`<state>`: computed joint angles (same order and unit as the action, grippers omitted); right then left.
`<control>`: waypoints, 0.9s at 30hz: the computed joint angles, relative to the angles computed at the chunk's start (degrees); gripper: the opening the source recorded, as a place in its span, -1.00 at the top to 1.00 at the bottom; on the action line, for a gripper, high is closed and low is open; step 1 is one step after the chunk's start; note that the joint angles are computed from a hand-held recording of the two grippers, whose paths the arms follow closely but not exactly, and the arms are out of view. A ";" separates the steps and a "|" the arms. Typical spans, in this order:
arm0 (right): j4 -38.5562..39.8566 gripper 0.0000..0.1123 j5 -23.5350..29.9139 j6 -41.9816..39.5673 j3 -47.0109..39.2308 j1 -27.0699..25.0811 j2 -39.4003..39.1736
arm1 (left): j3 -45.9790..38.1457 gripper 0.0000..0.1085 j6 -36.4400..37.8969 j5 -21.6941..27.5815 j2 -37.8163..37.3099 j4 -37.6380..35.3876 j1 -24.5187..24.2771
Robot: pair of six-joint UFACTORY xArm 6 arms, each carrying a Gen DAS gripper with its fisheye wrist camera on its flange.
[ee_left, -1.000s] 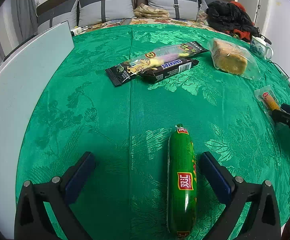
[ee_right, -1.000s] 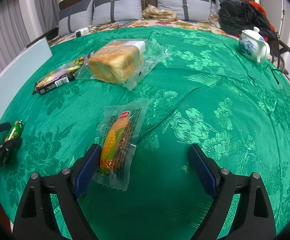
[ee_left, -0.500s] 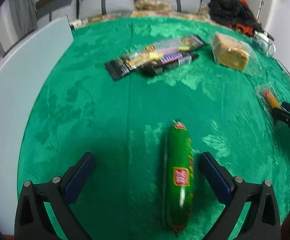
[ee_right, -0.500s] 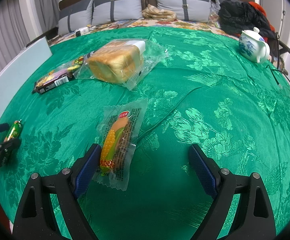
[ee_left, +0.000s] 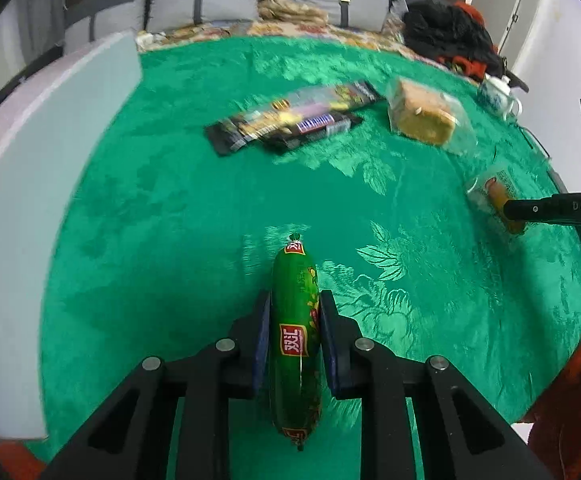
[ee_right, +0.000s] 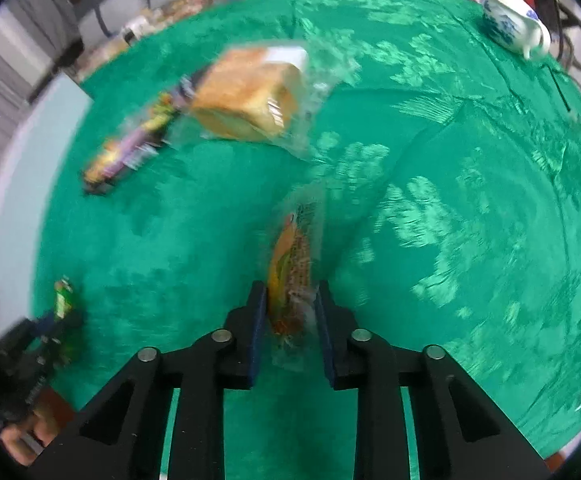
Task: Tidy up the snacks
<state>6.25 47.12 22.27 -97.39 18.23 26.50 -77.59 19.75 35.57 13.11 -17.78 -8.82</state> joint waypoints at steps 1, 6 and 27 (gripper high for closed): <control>1.36 0.62 -1.03 -0.57 0.92 0.27 -0.77 | 0.69 0.59 0.27 -0.55 -0.97 0.05 0.25; 3.35 0.62 -2.54 -1.43 1.47 2.12 -1.73 | 3.16 0.59 0.02 -4.50 -4.58 2.24 1.64; 26.03 0.62 -6.15 -6.27 -7.69 6.11 3.08 | 1.21 0.59 1.76 -1.21 -6.60 -4.09 6.80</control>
